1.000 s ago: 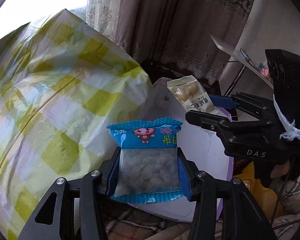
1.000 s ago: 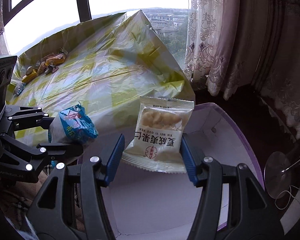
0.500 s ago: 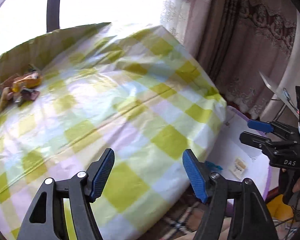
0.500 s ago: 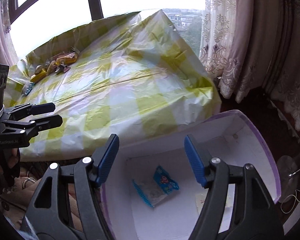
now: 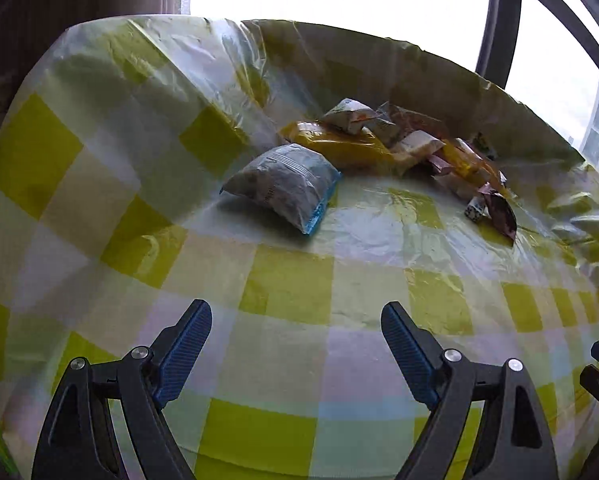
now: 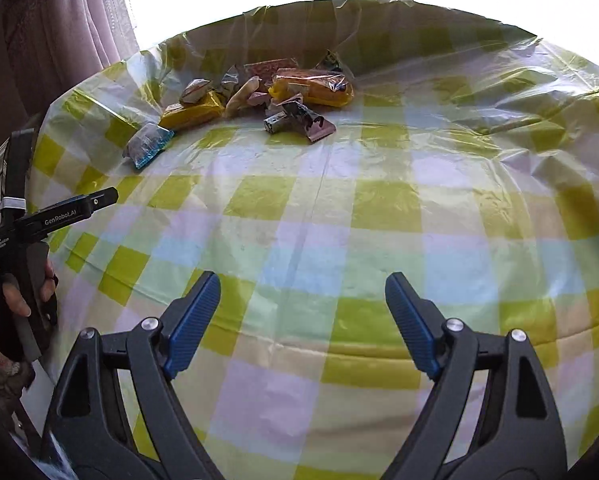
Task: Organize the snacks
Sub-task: 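Grasp the pink-black chocolate with the right gripper while the left grasps another biscuit bag, then carry the chocolate and biscuit bag over the white box with both grippers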
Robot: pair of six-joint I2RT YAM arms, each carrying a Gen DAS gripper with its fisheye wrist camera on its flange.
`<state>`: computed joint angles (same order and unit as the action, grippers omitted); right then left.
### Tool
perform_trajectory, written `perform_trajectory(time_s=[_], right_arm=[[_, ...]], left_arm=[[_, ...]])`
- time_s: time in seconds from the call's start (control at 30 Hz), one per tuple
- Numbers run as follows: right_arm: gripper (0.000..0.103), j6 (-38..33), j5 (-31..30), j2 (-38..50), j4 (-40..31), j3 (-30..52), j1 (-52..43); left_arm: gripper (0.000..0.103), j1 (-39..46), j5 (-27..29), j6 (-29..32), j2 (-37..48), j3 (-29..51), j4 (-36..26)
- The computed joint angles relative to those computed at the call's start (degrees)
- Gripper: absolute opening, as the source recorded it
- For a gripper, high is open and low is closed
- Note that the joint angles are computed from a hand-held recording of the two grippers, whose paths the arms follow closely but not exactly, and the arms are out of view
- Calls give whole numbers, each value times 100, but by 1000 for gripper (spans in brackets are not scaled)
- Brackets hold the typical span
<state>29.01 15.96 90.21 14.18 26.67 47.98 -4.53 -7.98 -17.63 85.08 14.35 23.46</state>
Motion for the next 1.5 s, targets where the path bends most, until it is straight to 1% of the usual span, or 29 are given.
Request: perform_trajectory(time_s=[0.07, 0.13, 0.23, 0.3, 0.37, 0.47, 0.5, 0.53, 0.57, 0.6, 0.63, 0.7, 0.77, 0.8, 0.83, 0.87, 0.9, 0.93, 0.97, 1.0, 1.03, 1.1, 1.2, 1.23, 1.27, 1.33, 1.43, 1.5], right_arm=[[86, -311, -251, 799, 43, 674, -410], [86, -515, -492, 1375, -86, 1293, -785], [86, -1003, -856, 1961, -203, 2164, -1226], [86, -1502, -1014, 2439, -609, 2972, -1387], [86, -1915, -1127, 2969, -1070, 3818, -1488], [86, -2426, -1000, 3645, -1703, 4921, -1511], [84, -2521, -1152, 3753, -1736, 5114, -1550], [80, -2617, -1236, 3868, -1808, 5315, -1568], [71, -2698, -1355, 3934, -1778, 5410, -1589], [36, -2710, -1432, 3947, -1723, 5438, -1603], [18, -2687, -1454, 3933, -1646, 5413, -1608], [19, -2569, -1581, 3875, -1563, 5299, -1606], [19, -2439, -1598, 3774, -1471, 5117, -1575], [19, -2380, -1606, 3712, -1422, 5009, -1553], [19, -2312, -1582, 3661, -1372, 4916, -1507], [19, -2260, -1548, 3620, -1338, 4840, -1478], [19, -2217, -1510, 3574, -1287, 4750, -1456], [19, -2150, -1473, 3518, -1253, 4653, -1425], [19, -2078, -1468, 3447, -1190, 4542, -1407], [19, -2009, -1477, 3368, -1133, 4418, -1387], [19, -1937, -1420, 3244, -1008, 4211, -1335], [19, -1766, -1333, 2988, -686, 3708, -1236], [19, -1465, -1308, 2756, -532, 3279, -1041], [19, -1391, -1274, 2653, -477, 3113, -946], [19, -1306, -1254, 2558, -416, 2953, -833], [19, -1129, -1103, 2395, -317, 2681, -567], [19, -891, -875, 2136, -84, 2250, -149], [19, -672, -792, 1992, 74, 2011, 58]], left_arm=[[88, 243, 281, 142, 212, 131, 83], [88, 281, 278, 366, 320, 237, 121], [88, 466, 426, 975, 421, 425, 158], [88, 636, 662, 1516, 623, 773, -27], [88, 673, 614, 1943, 883, 1134, -149], [88, 814, 797, 2360, 1171, 1696, -458], [88, 859, 867, 2446, 1280, 1922, -597], [88, 894, 915, 2542, 1404, 2147, -754], [88, 906, 886, 2649, 1522, 2344, -918], [88, 891, 775, 2725, 1697, 2589, -1061], [88, 890, 695, 2773, 1871, 2811, -1166], [88, 939, 802, 2756, 2278, 3351, -1530], [88, 1009, 1197, 2682, 2717, 3894, -2032], [88, 987, 1214, 2627, 2921, 4065, -2145], [91, 947, 1142, 2579, 3063, 4108, -2093], [91, 981, 1243, 2395, 3049, 3942, -1803], [88, 970, 1225, 2221, 2970, 3760, -1604], [73, 921, 1114, 2065, 2809, 3479, -1359], [65, 915, 1237, 1881, 2602, 3146, -1145], [65, 938, 1494, 1657, 2369, 2749, -869], [64, 906, 1597, 1446, 2138, 2322, -548], [64, 666, 1401, 1163, 1663, 1456, 39], [64, 472, 1394, 713, 790, 229, 850], [64, 395, 1365, 578, 566, -50, 972], [64, 365, 1390, 514, 376, -203, 962], [64, 232, 1359, 475, 34, -530, 1021], [64, -129, 1078, 392, -351, -811, 1031], [64, -281, 1000, 299, -526, -937, 1020]])
